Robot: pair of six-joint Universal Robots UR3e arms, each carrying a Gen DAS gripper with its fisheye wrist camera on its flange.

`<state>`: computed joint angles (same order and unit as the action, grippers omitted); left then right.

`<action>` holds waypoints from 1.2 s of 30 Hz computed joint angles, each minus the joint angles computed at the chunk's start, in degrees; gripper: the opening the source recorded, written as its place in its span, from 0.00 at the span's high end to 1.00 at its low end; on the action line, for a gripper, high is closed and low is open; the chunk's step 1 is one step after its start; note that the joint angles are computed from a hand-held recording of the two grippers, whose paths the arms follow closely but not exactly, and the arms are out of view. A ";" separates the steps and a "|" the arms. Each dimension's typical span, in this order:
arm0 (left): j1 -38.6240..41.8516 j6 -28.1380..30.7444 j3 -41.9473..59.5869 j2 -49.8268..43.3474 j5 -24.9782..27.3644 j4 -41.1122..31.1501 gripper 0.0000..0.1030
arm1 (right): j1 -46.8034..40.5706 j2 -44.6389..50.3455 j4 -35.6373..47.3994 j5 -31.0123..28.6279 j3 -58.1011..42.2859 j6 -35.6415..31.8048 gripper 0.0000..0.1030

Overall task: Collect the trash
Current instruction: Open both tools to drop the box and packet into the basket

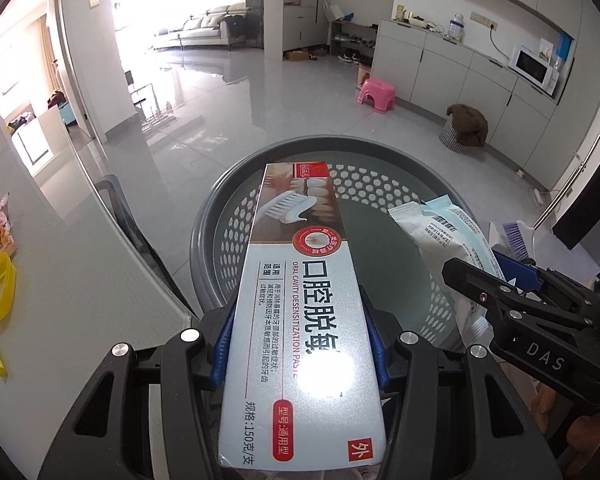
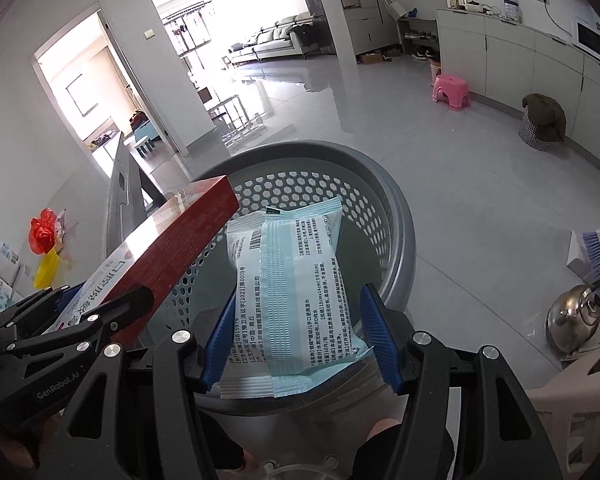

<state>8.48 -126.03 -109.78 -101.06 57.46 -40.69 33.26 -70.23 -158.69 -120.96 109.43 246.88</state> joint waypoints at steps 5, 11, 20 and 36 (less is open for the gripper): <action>-2.57 -3.52 1.64 -1.09 1.96 -0.07 0.50 | -1.62 -0.49 -3.66 1.74 2.44 -1.41 0.43; -2.67 -4.20 2.64 -1.52 2.53 -0.38 0.50 | -1.74 -0.08 -3.79 1.63 2.22 -1.54 0.43; -2.78 -5.40 2.82 -1.31 3.09 -0.58 0.49 | -1.33 -0.33 -5.42 0.58 2.81 -1.62 0.31; -1.42 -4.76 0.14 1.49 1.45 0.24 0.38 | -0.51 -1.29 -5.89 -0.73 3.81 -0.19 0.31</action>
<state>7.07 -130.78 -109.64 -99.57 58.90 -40.45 32.76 -71.52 -164.58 -121.69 113.25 246.69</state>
